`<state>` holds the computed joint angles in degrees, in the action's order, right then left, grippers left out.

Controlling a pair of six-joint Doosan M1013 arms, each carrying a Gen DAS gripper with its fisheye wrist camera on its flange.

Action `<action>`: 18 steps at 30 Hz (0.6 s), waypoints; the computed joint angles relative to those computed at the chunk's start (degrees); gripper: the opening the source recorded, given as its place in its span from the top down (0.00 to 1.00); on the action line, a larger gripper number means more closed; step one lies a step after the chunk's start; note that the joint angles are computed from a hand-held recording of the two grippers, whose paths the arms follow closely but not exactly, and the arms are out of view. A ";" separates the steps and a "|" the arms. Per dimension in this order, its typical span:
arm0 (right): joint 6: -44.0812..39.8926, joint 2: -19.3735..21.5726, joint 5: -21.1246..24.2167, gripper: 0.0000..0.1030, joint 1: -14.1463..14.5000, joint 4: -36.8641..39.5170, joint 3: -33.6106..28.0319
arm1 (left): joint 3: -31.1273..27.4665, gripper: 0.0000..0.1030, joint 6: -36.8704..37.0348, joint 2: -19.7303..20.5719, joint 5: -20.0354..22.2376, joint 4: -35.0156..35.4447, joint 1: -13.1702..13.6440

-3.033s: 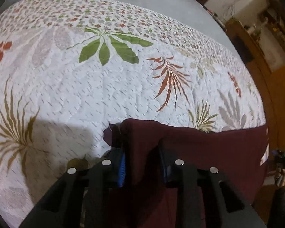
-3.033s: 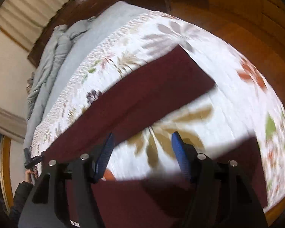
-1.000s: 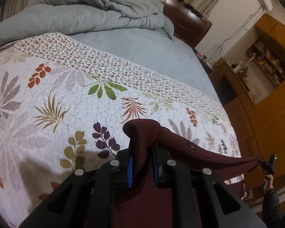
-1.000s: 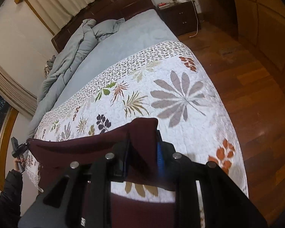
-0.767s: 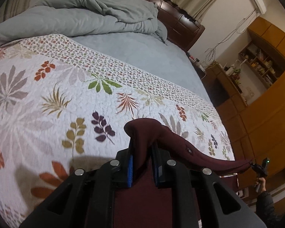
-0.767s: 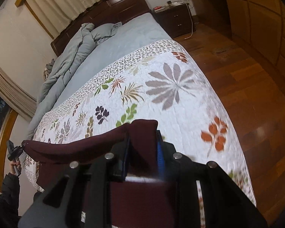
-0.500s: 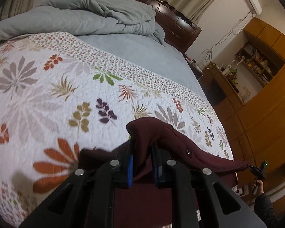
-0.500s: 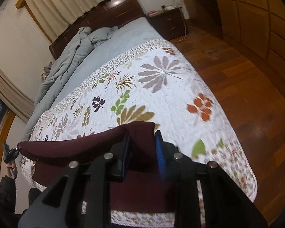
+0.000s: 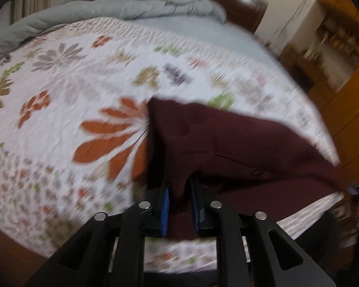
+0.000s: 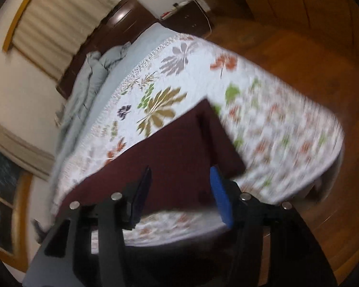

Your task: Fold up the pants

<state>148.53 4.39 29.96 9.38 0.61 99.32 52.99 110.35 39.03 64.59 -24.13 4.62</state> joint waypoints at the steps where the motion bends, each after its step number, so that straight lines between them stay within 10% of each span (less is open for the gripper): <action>1: 4.32 -0.18 -1.13 0.45 0.32 -1.05 0.84 | 0.58 0.58 -0.89 -0.23 -0.13 2.64 -0.28; 6: 18.56 -0.24 -6.95 0.41 0.64 0.46 4.87 | 2.64 0.11 -8.52 -1.45 -1.80 17.27 -1.59; 13: 23.00 1.66 -13.42 0.36 0.83 -4.37 5.34 | 4.61 0.12 -14.21 -2.84 -1.80 28.46 -1.40; 16: 21.81 1.95 -12.99 0.77 0.63 -4.01 4.25 | 6.15 0.12 -19.78 -4.93 -4.41 26.51 -0.08; 18: 21.79 2.07 -11.16 0.80 0.77 -5.99 3.00 | 7.58 0.11 -19.75 -6.86 -6.53 19.50 0.81</action>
<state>170.33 6.46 18.80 10.14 -5.38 102.33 60.57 90.61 32.17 58.06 -4.64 5.43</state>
